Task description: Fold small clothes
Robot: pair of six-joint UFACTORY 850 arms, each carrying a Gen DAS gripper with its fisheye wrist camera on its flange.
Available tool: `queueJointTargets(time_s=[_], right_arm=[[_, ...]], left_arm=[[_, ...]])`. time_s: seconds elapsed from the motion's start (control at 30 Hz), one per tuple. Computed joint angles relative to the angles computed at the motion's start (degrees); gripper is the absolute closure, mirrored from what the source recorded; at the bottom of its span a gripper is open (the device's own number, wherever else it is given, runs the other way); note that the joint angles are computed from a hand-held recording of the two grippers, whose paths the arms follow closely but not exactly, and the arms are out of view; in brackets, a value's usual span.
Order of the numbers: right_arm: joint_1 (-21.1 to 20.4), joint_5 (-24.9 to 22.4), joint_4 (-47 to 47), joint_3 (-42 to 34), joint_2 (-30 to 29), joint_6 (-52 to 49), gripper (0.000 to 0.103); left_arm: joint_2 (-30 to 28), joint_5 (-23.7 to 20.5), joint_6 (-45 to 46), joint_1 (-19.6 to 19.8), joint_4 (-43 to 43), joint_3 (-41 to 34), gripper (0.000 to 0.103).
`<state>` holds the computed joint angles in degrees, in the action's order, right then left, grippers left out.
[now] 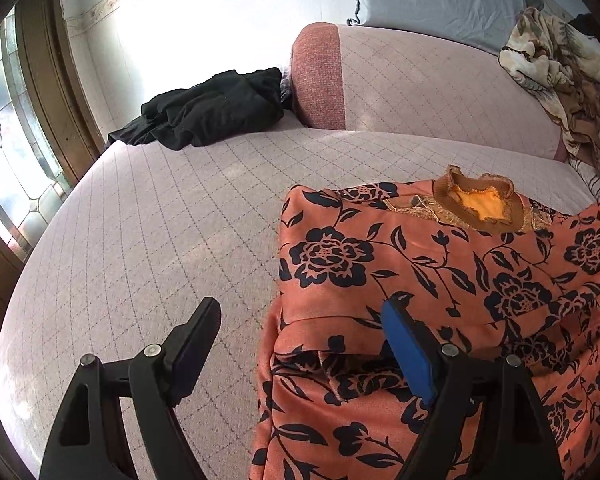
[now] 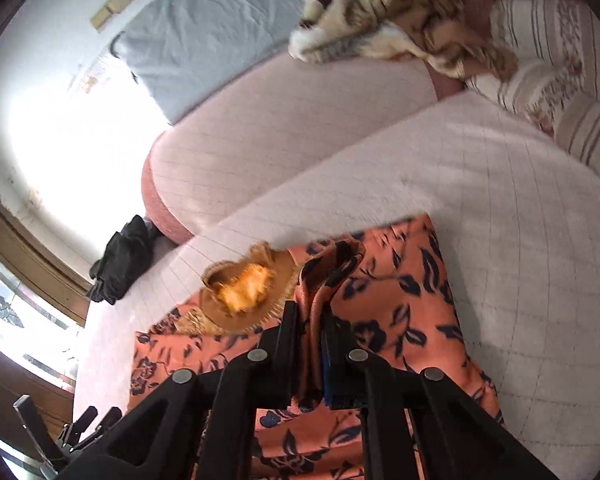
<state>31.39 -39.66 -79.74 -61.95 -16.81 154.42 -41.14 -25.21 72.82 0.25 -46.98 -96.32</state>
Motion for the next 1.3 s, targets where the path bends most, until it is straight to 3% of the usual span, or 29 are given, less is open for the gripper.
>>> queueJointTargets(time_s=[0.1, 0.17, 0.23, 0.27, 0.33, 0.37, 0.4, 0.5, 0.57, 0.63, 0.7, 0.77, 0.83, 0.93, 1.3], right_arm=[[1.5, -3.8, 0.1, 1.2, -0.3, 2.1, 0.092], [0.0, 1.6, 6.0, 3.3, -1.9, 1.0, 0.079], [-1.0, 8.4, 9.6, 7.2, -2.0, 3.7, 0.079], [-0.3, 8.4, 7.8, 8.8, -0.7, 6.4, 0.079], [1.5, 3.1, 10.2, 8.3, -0.1, 4.6, 0.076], [2.3, -0.1, 11.2, 7.2, 0.2, 2.6, 0.061], [3.1, -2.6, 9.8, 6.2, 0.5, 2.0, 0.04], [3.7, -4.2, -3.2, 4.5, 1.0, 5.1, 0.026], [2.1, 1.4, -9.3, 2.8, -0.8, 7.1, 0.02], [-1.3, 11.0, -5.9, 1.3, -4.3, 4.9, 0.019], [-2.1, 14.3, 4.6, -0.1, -7.8, -2.4, 0.021], [0.1, 8.1, 11.3, -2.4, -7.2, -12.6, 0.02], [2.0, 4.7, 12.3, -3.7, -6.2, -15.5, 0.02], [5.0, -0.1, 12.4, -4.5, -5.1, -17.6, 0.018], [13.4, -4.1, 14.3, -0.3, -1.7, -11.1, 0.018]], left_arm=[[-1.4, -1.6, -4.9, 0.3, 2.7, -2.0, 0.02], [-2.4, -3.1, -9.0, 0.1, 5.9, -3.4, 0.02], [-3.0, -4.0, -11.5, 0.0, 8.2, -4.2, 0.02], [-3.0, -3.5, -12.3, -0.1, 9.0, -4.2, 0.02], [-3.1, -2.8, -15.1, -0.4, 11.8, -4.5, 0.02], [-3.0, -2.3, -17.0, -0.7, 13.5, -4.5, 0.02], [-2.7, -1.5, -18.4, -0.9, 15.1, -4.1, 0.02], [-0.4, 2.1, -20.4, -1.4, 18.5, -1.5, 0.02], [1.8, 4.9, -22.3, -1.6, 20.9, 1.0, 0.02], [4.1, 7.2, -25.4, -1.5, 24.2, 3.4, 0.02], [6.6, 9.9, -26.0, -1.3, 25.9, 6.2, 0.02], [9.1, 13.7, -24.3, -0.9, 25.6, 9.4, 0.02], [11.0, 16.6, -23.8, -0.5, 25.9, 12.0, 0.02], [12.9, 15.1, -18.0, 1.0, 19.7, 13.3, 0.02], [20.2, 12.9, 1.3, 5.2, -1.2, 18.9, 0.02]])
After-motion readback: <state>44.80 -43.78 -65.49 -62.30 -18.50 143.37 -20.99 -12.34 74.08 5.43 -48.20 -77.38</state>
